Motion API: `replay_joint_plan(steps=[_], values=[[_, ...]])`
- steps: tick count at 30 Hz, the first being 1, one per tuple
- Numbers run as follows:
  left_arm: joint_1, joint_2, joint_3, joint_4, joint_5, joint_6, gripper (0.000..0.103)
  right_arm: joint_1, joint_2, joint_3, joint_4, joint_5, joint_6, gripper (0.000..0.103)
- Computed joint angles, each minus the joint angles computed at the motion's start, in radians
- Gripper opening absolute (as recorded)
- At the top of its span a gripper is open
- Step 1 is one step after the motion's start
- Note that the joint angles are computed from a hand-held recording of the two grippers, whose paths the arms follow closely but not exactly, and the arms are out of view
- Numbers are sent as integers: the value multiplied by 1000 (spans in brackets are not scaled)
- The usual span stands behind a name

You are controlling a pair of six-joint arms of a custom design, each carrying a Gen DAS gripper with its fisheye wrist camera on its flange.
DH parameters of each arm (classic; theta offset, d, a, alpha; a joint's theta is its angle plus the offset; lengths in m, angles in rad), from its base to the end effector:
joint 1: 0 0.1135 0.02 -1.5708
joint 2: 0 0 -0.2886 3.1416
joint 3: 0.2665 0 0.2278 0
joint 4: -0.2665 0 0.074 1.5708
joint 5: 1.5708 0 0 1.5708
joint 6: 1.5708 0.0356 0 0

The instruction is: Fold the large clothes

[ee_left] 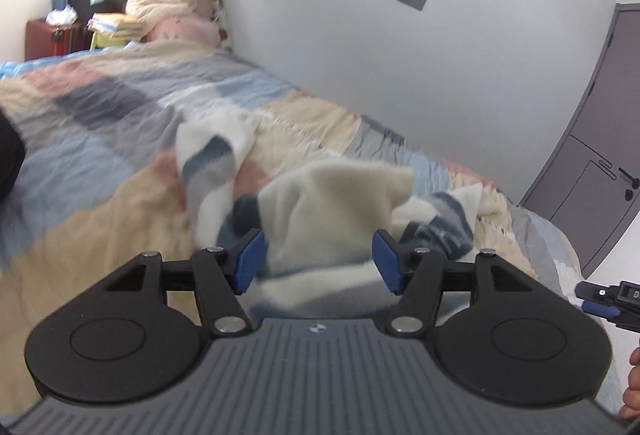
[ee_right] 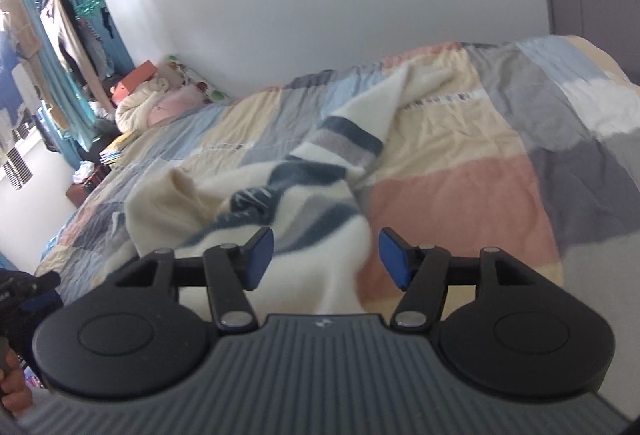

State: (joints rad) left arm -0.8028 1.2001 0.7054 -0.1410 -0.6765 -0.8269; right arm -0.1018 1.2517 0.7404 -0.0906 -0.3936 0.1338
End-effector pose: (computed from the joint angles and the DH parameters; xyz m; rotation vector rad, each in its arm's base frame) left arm 0.1683 -0.1422 0.2705 -0.3850 2.0257 -0.2559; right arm 0.2387 -0.0107 0.2718 0.0286 2.1536 0.4451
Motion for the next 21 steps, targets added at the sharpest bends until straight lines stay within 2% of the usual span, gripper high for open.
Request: replay_joint_plan(steps=[3,5,9,11,14,16,19,21], values=[[102,106,79,129,91,157,66,116,113,90,50,45,38,62],[170,175,98,287,188,249,66,185,198,162,68,74,60,62],[274,332,183,431,343,321,66,291,380,325,81,101,54,61],[319,417,231,451,395,337,67,330,465,395,83,128,14,61],[402,540,283,477,528,339,67,346,594,491,73,105,-7,60],[439,599,272,552,604,364,73,357,666,534,87,110,-39,61],[454,677,275,622,611,446,82,365,743,581,102,86,-123,60],[460,713,284,641,605,484,83,372,781,614,97,89,-186,60]])
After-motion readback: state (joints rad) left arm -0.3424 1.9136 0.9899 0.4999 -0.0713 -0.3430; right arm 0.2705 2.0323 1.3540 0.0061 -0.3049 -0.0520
